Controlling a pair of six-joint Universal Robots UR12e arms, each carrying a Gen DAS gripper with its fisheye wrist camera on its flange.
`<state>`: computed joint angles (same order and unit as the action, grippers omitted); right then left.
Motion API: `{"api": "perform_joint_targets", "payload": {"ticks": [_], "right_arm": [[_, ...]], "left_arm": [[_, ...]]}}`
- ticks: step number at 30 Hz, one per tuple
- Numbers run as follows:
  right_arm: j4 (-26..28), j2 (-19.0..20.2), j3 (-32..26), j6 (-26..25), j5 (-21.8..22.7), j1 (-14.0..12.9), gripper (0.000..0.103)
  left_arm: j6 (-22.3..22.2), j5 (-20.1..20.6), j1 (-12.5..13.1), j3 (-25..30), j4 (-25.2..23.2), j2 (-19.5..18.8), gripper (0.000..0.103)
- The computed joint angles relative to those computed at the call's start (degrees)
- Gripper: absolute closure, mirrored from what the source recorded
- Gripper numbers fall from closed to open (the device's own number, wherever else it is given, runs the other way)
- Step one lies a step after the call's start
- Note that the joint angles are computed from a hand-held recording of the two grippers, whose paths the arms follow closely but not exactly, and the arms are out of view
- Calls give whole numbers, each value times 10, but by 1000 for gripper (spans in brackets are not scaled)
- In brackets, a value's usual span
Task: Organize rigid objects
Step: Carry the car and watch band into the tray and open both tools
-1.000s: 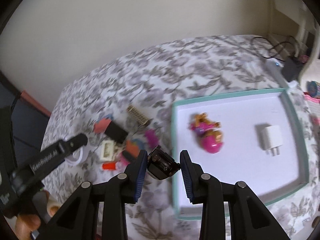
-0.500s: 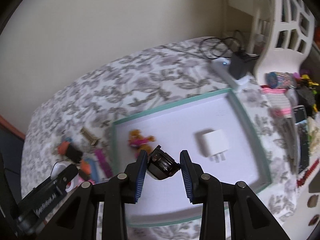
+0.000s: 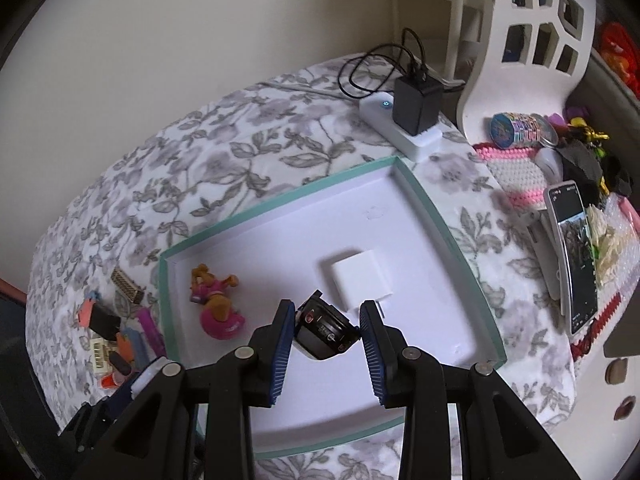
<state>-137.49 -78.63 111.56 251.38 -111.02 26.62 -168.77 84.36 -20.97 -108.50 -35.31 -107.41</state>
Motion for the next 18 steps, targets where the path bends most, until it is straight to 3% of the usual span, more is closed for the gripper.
{"api": "perform_joint_targets", "payload": {"ticks": [18], "right_arm": [[13, 16, -2, -13, 41, -12, 66]], "left_arm": [[21, 16, -14, 9, -39, -21, 37]]}}
